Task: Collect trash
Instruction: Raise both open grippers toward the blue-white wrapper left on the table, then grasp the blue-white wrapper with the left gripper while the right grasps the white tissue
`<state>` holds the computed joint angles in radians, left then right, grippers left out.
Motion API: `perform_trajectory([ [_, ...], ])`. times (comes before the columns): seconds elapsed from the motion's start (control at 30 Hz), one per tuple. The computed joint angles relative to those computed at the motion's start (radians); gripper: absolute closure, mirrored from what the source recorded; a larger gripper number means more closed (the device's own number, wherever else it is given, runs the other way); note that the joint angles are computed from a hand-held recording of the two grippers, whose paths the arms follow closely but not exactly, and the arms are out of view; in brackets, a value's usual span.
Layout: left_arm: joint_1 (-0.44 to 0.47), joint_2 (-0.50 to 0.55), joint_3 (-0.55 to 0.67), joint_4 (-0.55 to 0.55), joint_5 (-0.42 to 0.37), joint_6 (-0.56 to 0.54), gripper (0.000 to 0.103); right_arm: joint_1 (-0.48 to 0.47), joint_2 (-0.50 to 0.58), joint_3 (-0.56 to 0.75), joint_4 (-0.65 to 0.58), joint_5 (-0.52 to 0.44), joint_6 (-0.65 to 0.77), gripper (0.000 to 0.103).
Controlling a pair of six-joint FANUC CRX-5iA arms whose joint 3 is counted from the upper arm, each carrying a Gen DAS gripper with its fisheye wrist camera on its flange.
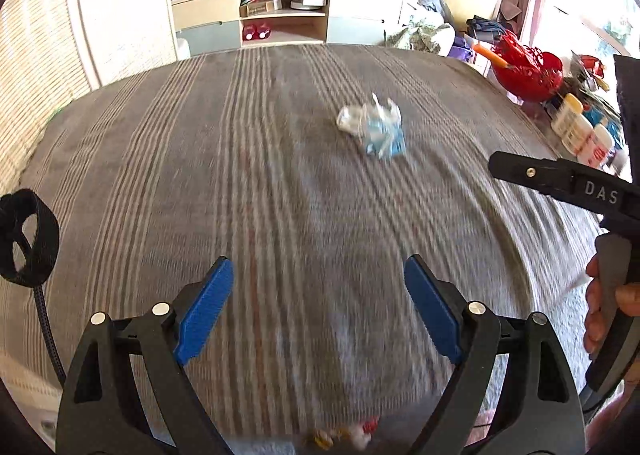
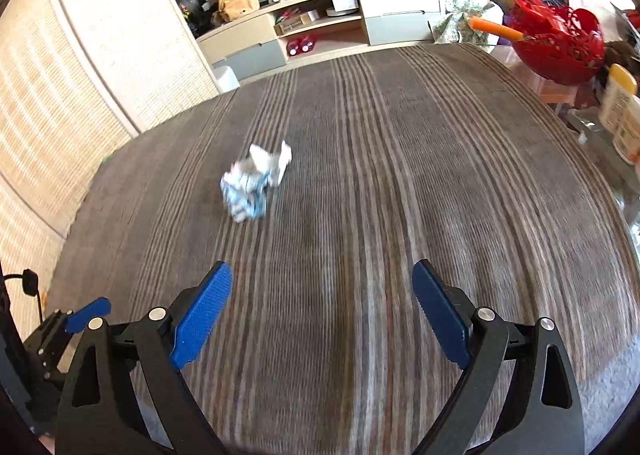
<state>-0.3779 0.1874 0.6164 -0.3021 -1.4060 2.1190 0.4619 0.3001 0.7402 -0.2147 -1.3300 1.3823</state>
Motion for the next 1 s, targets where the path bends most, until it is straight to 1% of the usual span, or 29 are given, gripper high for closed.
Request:
perform_trajectory([
  [0.07,0.016,0.030,0.032,0.011,0.007,-0.018,0.021,-0.017,0.056,0.075,-0.032,-0.035,0.001,0.011],
  [0.13,0.036,0.050,0.043,0.037,0.035,-0.040,0.022,-0.020,0.101,0.131,-0.027,-0.054,-0.001,0.011],
  [0.2,0.053,0.075,0.059,0.056,0.059,-0.056,0.027,-0.024,0.144,0.188,-0.032,-0.072,-0.001,0.011],
  [0.3,0.067,0.121,0.102,0.070,0.063,-0.080,0.034,-0.022,0.201,0.267,-0.024,-0.093,-0.014,0.011],
  [0.37,0.075,0.147,0.127,0.086,0.066,-0.098,0.037,-0.023,0.233,0.312,-0.026,-0.111,-0.014,0.013],
  [0.43,0.077,0.177,0.160,0.093,0.061,-0.115,0.038,-0.029,0.256,0.344,-0.040,-0.128,-0.017,0.025],
  [0.47,0.079,0.191,0.173,0.102,0.063,-0.123,0.039,-0.035,0.267,0.361,-0.051,-0.137,-0.022,0.029],
  [0.5,0.085,0.200,0.177,0.121,0.074,-0.129,0.043,-0.039,0.276,0.372,-0.061,-0.140,-0.029,0.034],
  [0.53,0.089,0.203,0.175,0.133,0.081,-0.132,0.045,-0.042,0.283,0.382,-0.065,-0.141,-0.032,0.036],
  [0.6,0.095,0.215,0.180,0.150,0.097,-0.130,0.052,-0.046,0.285,0.382,-0.070,-0.131,-0.031,0.037],
  [0.63,0.097,0.218,0.177,0.156,0.103,-0.130,0.054,-0.046,0.291,0.390,-0.070,-0.134,-0.029,0.037],
  [0.7,0.105,0.234,0.188,0.177,0.108,-0.140,0.062,-0.046,0.309,0.420,-0.072,-0.152,-0.026,0.037],
  [0.73,0.109,0.240,0.193,0.186,0.110,-0.144,0.064,-0.046,0.323,0.443,-0.072,-0.162,-0.027,0.037],
  [0.77,0.114,0.247,0.194,0.202,0.115,-0.152,0.068,-0.045,0.332,0.458,-0.073,-0.168,-0.028,0.037],
  [0.8,0.119,0.253,0.194,0.219,0.120,-0.163,0.080,-0.045,0.343,0.477,-0.076,-0.176,-0.031,0.037],
  [0.83,0.123,0.256,0.193,0.232,0.122,-0.172,0.084,-0.044,0.352,0.493,-0.082,-0.182,-0.034,0.037],
  [0.87,0.123,0.254,0.192,0.229,0.124,-0.172,0.084,-0.043,0.374,0.531,-0.086,-0.197,-0.038,0.036],
  [0.93,0.127,0.237,0.170,0.233,0.139,-0.177,0.085,-0.038,0.396,0.566,-0.087,-0.209,-0.041,0.036],
  [1.0,0.124,0.221,0.161,0.209,0.137,-0.179,0.085,-0.031,0.413,0.595,-0.093,-0.217,-0.038,0.036],
])
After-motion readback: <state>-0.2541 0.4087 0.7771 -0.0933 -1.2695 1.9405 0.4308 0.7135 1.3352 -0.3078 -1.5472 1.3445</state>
